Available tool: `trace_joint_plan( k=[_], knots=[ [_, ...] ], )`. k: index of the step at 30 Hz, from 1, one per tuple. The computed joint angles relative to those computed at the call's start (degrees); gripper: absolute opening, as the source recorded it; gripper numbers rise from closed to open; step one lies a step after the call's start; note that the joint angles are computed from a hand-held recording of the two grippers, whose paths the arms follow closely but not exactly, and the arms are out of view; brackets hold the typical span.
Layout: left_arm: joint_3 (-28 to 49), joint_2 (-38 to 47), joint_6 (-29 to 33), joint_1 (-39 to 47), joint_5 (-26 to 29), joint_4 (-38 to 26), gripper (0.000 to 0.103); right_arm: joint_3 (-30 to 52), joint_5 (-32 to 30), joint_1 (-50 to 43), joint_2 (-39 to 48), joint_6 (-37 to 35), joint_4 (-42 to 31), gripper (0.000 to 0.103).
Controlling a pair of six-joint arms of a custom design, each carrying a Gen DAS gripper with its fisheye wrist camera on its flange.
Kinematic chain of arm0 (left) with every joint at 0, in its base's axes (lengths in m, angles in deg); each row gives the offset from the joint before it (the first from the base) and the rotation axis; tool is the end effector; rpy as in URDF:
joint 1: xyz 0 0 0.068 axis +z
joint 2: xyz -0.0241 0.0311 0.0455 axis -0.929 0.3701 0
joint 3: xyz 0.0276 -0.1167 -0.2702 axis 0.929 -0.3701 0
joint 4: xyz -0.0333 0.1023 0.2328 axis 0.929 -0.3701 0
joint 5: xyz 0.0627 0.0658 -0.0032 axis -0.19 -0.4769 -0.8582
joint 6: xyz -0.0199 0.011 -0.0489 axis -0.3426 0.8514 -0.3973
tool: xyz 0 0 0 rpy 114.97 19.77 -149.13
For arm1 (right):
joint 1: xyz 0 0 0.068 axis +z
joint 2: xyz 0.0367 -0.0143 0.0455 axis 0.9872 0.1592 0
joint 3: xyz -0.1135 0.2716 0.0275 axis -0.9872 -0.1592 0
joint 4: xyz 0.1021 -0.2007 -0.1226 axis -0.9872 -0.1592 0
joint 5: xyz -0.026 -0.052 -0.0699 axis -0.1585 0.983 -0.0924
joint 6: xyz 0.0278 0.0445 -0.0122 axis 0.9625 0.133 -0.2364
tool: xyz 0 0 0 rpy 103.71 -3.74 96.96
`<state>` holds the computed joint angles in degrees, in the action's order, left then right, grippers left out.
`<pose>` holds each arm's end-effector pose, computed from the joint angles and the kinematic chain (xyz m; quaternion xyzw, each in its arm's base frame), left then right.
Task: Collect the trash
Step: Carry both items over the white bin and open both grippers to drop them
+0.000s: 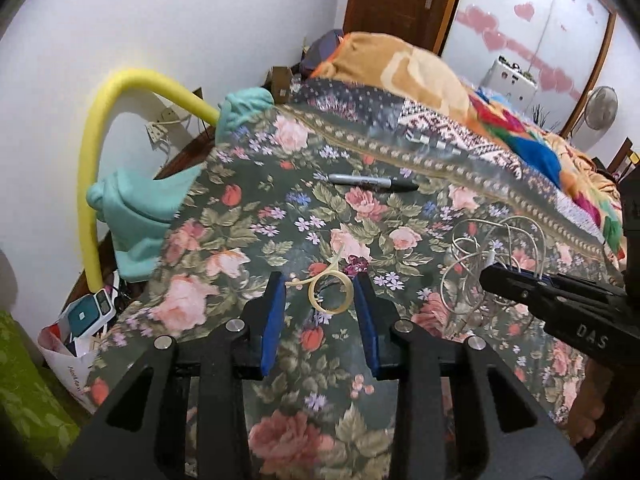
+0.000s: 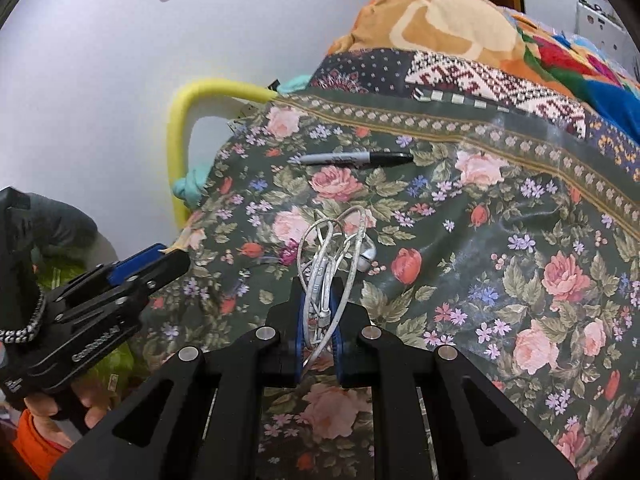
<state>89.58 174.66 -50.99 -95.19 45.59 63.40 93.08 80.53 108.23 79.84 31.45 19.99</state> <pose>0.3533 -0.1837 0.2424 0.2102 0.9222 -0.1339 0.2957 0.2690 0.1364 0.2443 0.1220 0.9355 0.1556 0.2927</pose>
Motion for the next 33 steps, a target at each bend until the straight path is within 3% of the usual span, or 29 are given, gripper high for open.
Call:
trace_joint_plan(
  k=[10, 18, 24, 33],
  knots=[
    [-8.64, -13.56, 1.10, 5.11, 1.59, -1.72, 0.034, 8.13, 6.88, 8.71, -2.03, 2.53, -8.16, 0.010],
    [-14.75, -24.98, 5.09, 14.34, 5.16, -5.15, 0.034, 18.87, 13.24, 18.79, 2.31, 4.94, -13.78, 0.010],
    [-18.35, -31.99, 11.29, 26.65, 10.78, -9.92, 0.034, 26.91, 15.70, 25.76, 8.07, 6.30, -16.12, 0.010],
    [-23.20, -36.02, 26.63, 48.93, 19.73, -16.77, 0.034, 40.50, 16.33, 34.34, 19.92, 7.44, -19.36, 0.010]
  ],
)
